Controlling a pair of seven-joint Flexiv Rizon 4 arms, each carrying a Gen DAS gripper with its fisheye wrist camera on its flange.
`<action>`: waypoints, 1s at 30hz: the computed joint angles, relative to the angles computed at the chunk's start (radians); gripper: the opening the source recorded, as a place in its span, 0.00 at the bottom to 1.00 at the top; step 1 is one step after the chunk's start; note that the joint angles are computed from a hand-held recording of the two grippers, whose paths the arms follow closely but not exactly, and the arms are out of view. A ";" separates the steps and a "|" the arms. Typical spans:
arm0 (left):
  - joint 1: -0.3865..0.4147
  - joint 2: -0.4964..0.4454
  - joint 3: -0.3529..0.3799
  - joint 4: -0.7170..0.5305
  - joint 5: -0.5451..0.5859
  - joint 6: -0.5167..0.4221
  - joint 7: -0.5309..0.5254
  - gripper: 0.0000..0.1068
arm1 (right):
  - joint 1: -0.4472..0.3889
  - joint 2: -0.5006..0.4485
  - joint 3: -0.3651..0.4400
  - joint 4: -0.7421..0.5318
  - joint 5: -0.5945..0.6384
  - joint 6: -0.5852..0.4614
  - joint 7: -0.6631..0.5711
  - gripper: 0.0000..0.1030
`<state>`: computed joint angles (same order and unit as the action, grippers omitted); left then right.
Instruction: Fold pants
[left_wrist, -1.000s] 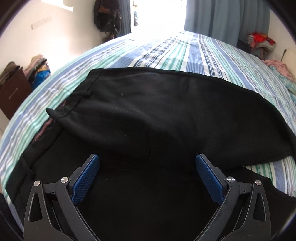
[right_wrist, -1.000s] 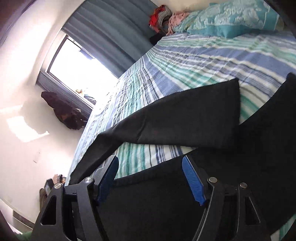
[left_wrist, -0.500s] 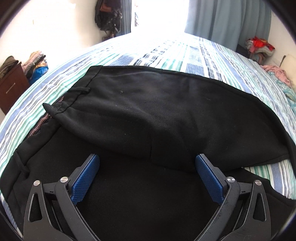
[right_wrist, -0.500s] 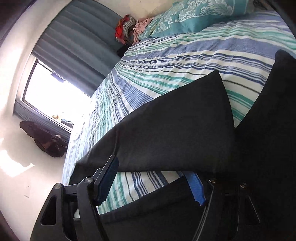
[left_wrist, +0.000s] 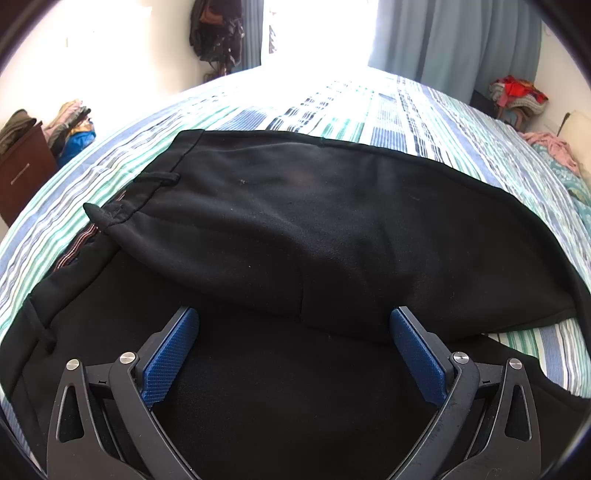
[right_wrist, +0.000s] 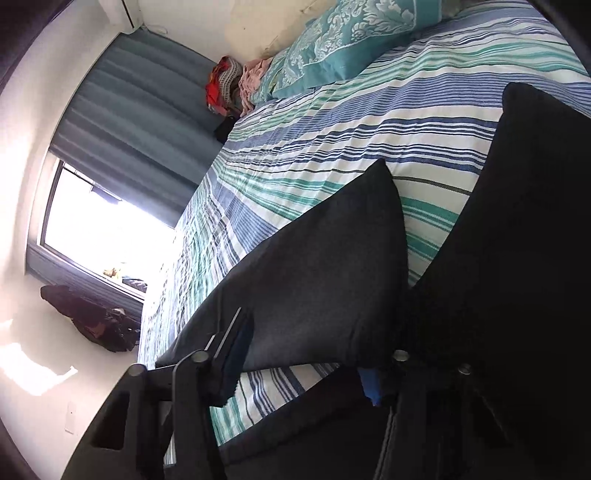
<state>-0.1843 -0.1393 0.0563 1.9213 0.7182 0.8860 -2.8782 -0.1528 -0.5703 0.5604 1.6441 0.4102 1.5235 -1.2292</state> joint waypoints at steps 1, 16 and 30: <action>0.000 0.000 0.000 0.000 0.000 -0.002 0.000 0.96 | 0.006 0.004 -0.015 0.005 0.002 -0.003 0.014 0.37; -0.017 0.009 -0.041 -0.075 -0.132 -0.213 0.135 0.96 | -0.047 0.084 0.035 0.031 -0.025 0.021 -0.138 0.09; 0.111 -0.148 -0.079 -0.158 -0.795 0.156 0.601 0.96 | -0.345 0.134 0.402 -0.097 0.306 -0.120 -0.544 0.08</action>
